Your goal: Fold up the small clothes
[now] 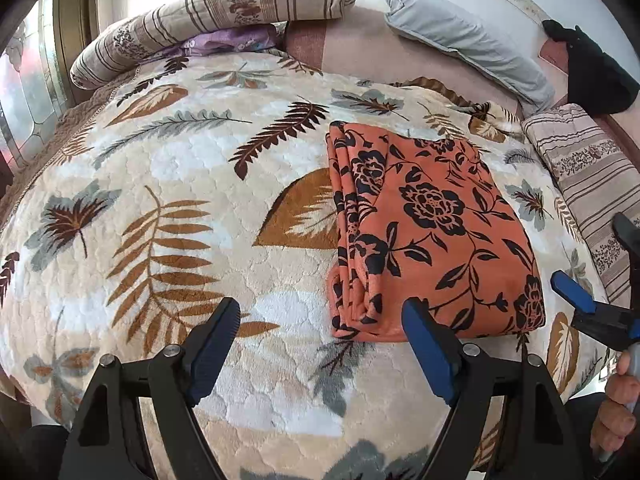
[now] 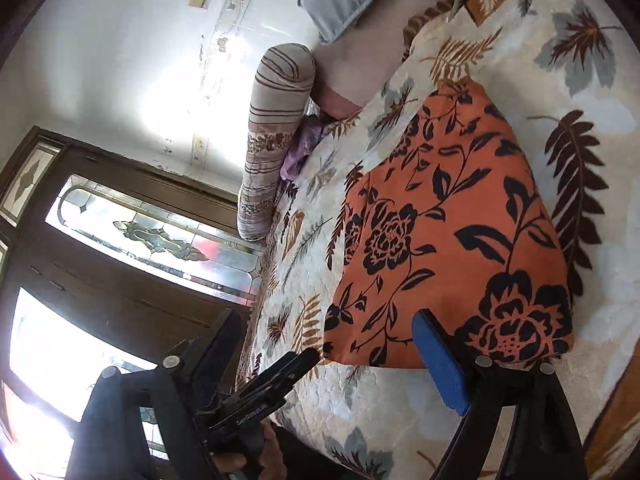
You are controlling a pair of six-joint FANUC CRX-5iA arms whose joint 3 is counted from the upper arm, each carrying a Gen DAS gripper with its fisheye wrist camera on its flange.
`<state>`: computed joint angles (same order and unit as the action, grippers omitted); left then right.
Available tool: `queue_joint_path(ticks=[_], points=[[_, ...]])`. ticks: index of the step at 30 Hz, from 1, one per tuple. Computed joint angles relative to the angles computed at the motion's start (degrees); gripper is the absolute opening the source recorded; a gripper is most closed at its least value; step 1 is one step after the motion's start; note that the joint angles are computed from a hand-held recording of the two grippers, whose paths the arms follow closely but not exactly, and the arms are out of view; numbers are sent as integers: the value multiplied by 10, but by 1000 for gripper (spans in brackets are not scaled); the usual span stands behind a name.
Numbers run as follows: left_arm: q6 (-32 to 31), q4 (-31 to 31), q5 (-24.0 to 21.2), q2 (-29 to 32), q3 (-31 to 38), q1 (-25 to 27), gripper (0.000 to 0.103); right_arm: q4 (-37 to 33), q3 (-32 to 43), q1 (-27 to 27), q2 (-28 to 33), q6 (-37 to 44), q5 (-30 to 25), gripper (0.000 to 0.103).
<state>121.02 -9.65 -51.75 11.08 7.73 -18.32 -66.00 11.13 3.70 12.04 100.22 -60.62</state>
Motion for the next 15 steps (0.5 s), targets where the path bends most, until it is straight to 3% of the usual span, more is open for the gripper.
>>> queue_joint_path(ticks=[3, 5, 9, 15], points=[[19, -17, -16, -15, 0, -11, 83, 60, 0, 9, 24, -66, 39, 92], [25, -23, -23, -23, -1, -17, 83, 35, -1, -10, 49, -93, 11, 91], [47, -52, -39, -35, 1, -32, 83, 23, -30, -7, -7, -20, 11, 92], [54, -61, -44, -46, 1, -41, 83, 130, -104, 49, -105, -41, 88, 92]])
